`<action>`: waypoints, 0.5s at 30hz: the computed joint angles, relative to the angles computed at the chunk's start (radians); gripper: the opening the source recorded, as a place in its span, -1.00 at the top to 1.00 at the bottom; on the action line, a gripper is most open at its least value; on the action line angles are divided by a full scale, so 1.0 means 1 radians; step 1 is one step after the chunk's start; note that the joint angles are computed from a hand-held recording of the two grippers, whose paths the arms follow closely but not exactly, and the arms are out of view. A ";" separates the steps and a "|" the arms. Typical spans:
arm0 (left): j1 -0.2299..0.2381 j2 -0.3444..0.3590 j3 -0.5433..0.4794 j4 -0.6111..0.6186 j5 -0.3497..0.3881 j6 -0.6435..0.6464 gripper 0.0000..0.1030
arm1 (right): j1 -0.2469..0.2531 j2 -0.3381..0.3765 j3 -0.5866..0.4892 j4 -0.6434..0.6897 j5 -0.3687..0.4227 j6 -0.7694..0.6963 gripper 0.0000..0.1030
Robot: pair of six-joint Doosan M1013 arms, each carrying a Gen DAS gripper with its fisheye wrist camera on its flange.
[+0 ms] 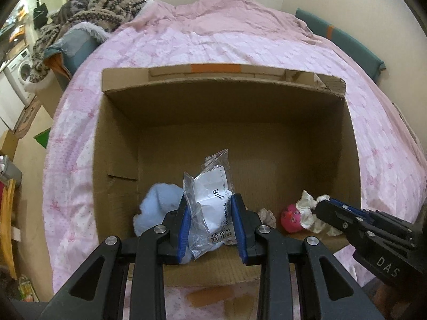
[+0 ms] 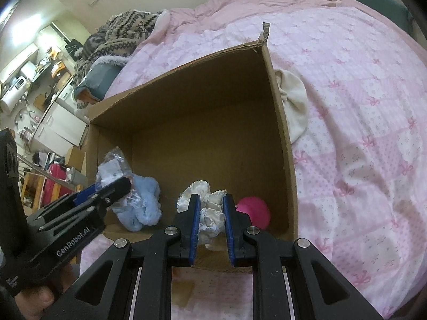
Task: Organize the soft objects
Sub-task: 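Carry the plastic bag and lace scrunchie over the box with both tools, then open both tools to drop the bag and scrunchie into the box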
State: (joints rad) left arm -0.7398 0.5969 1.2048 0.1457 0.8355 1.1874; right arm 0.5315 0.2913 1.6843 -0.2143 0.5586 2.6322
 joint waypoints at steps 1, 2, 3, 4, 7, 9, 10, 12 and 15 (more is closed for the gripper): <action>-0.002 0.000 0.001 0.001 0.001 0.001 0.48 | -0.001 0.001 0.000 0.006 -0.002 -0.006 0.63; -0.004 0.000 0.003 0.007 0.001 -0.001 0.48 | -0.002 0.002 -0.001 0.012 -0.004 -0.012 0.63; -0.005 0.000 0.005 0.011 0.002 -0.002 0.48 | -0.002 0.002 0.000 0.013 -0.006 -0.012 0.63; -0.006 0.001 0.005 0.007 0.004 0.001 0.48 | -0.002 0.001 0.000 0.010 -0.008 -0.009 0.63; -0.008 0.003 0.005 0.007 0.010 0.001 0.48 | -0.002 0.000 0.002 0.006 -0.017 -0.004 0.63; -0.009 0.001 0.007 0.013 0.009 -0.006 0.48 | -0.003 -0.001 0.005 0.009 -0.022 -0.004 0.63; -0.009 0.001 0.007 0.015 0.008 -0.008 0.48 | -0.003 -0.002 0.006 0.012 -0.024 -0.007 0.63; -0.010 0.001 0.005 0.021 0.011 -0.012 0.48 | -0.003 -0.002 0.006 0.009 -0.024 -0.004 0.63; -0.011 0.003 0.001 0.034 0.020 -0.018 0.47 | -0.003 -0.002 0.006 0.009 -0.024 -0.004 0.63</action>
